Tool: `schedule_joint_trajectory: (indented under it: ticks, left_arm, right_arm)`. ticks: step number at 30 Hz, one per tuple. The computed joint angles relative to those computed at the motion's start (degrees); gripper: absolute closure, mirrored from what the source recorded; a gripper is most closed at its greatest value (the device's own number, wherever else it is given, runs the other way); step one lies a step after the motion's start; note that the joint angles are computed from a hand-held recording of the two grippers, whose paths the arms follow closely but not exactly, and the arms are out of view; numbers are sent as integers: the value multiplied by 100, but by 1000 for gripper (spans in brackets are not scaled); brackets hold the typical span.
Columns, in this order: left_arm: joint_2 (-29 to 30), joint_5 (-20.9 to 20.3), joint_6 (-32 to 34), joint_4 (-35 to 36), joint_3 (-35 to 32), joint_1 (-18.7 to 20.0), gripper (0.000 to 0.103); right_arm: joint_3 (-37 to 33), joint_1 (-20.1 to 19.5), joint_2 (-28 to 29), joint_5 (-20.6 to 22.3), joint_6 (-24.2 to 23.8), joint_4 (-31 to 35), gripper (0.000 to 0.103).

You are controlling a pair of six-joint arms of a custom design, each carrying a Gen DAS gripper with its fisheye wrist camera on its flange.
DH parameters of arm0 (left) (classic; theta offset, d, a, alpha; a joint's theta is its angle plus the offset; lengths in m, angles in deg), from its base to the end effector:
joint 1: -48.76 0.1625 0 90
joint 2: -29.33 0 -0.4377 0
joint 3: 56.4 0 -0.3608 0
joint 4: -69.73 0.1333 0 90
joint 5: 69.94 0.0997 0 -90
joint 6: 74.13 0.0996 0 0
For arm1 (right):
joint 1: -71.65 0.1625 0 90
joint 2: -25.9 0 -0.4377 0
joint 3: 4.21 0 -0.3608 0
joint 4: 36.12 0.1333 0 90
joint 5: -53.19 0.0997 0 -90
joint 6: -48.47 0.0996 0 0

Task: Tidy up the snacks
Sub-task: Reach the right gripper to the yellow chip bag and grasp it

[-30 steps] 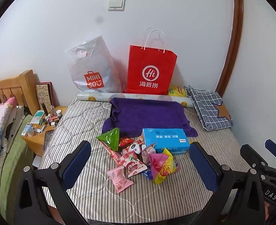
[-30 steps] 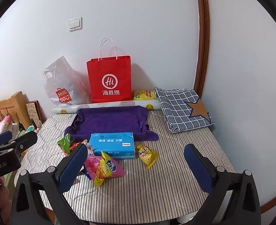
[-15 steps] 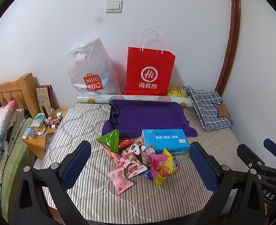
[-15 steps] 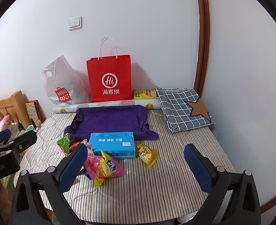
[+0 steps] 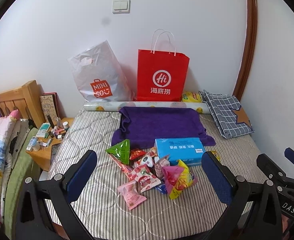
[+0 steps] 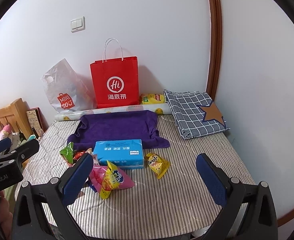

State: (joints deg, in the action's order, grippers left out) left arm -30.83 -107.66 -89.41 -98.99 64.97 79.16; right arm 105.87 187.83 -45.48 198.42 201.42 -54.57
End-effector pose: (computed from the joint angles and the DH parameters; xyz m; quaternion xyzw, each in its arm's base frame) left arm -0.3282 -0.4385 0.1979 0.2726 0.8470 -0.3732 0.2627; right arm 0.2404 -0.3722 0.2385 0.0887 -0.7687 0.5037 0.3841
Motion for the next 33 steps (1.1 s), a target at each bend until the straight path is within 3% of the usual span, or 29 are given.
schedule_joint_trajectory:
  ticks: [7, 14, 22, 29, 33]
  left_arm:
    - [200, 398, -312, 320, -328, 55, 0]
    - [527, 325, -81, 227, -683, 205, 0]
    - [1054, 208, -113, 515, -1262, 421, 0]
    - [1584, 349, -271, 618, -1756, 559, 3]
    - [1869, 233, -625, 1181, -2163, 727, 3]
  right_arm:
    - [-167, -115, -3, -119, -140, 23, 0]
    - [-443, -444, 134, -255, -400, 205, 0]
    - [-929, -1106, 377, -454, -256, 895, 0]
    - [-1154, -1931, 294, -1415, -159, 1617, 0]
    - [-1310, -2352, 373, -1814, -327, 1871, 0]
